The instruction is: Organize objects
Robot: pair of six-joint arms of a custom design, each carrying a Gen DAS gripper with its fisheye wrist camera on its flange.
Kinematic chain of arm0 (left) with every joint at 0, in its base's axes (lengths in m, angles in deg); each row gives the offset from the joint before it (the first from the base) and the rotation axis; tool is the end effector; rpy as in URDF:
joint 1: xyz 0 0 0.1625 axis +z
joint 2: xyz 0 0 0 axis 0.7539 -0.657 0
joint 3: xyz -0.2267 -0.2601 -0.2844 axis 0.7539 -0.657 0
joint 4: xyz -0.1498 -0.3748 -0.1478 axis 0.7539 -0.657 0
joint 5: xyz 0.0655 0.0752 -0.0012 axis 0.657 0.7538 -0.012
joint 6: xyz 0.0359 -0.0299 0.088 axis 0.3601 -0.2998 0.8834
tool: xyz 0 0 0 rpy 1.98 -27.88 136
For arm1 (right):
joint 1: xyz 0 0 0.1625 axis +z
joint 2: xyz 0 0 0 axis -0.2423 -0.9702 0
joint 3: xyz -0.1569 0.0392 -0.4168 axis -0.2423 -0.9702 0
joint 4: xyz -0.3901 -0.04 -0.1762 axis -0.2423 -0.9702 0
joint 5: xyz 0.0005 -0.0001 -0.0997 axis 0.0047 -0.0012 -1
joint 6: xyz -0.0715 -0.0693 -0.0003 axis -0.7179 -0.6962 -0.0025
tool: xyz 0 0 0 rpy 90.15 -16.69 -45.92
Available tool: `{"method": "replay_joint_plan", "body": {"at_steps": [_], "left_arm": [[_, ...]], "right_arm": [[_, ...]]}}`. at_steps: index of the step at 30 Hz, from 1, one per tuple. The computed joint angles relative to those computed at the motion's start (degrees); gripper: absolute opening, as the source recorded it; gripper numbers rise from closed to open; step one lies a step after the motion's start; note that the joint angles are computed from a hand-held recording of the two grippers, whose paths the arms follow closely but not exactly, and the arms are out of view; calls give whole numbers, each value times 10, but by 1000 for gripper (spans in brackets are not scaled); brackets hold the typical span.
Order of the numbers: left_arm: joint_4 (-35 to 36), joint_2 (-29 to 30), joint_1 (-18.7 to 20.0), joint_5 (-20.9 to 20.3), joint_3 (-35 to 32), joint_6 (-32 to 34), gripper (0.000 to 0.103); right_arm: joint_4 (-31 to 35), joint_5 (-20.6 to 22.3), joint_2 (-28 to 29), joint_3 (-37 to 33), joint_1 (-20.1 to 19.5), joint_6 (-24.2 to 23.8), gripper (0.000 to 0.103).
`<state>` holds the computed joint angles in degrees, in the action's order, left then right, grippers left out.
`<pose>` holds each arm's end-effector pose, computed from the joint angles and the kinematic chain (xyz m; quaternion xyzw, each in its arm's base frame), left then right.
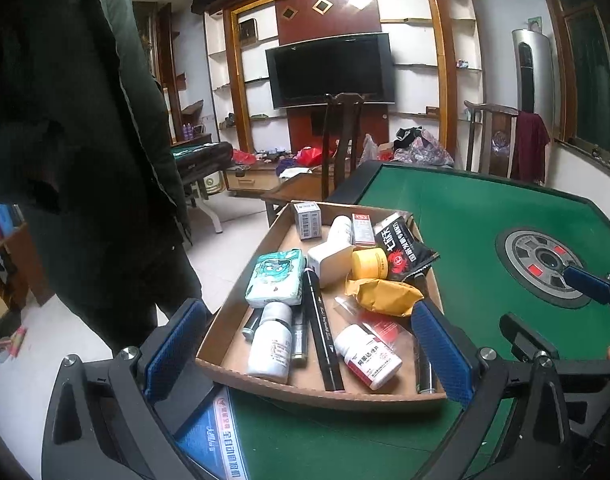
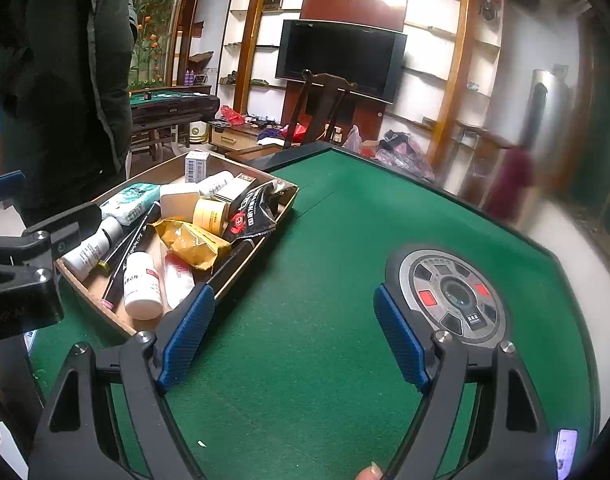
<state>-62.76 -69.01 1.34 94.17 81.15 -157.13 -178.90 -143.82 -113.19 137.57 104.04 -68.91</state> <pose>-0.2861 -0.6848 0.0472 0.2153 0.7872 -0.4461 0.3673 0.0963 -0.7091 0.2123 0.2767 -0.7905 0.3970 0.3754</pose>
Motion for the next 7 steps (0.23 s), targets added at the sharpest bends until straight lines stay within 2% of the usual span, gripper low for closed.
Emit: {"method": "replay_joint_plan", "body": {"at_steps": [2,4,7], "left_arm": [[28,-1,2,18,-4,-21,101],[67,-3,6,54,-8,-44,101],[25,-15,-1,43,22,-27,101]], "right_arm": [[0,1,0,0,0,-1,82],[-3,3,0,2,0,-3,82],[-10,5,0,5,0,-5,82]]}}
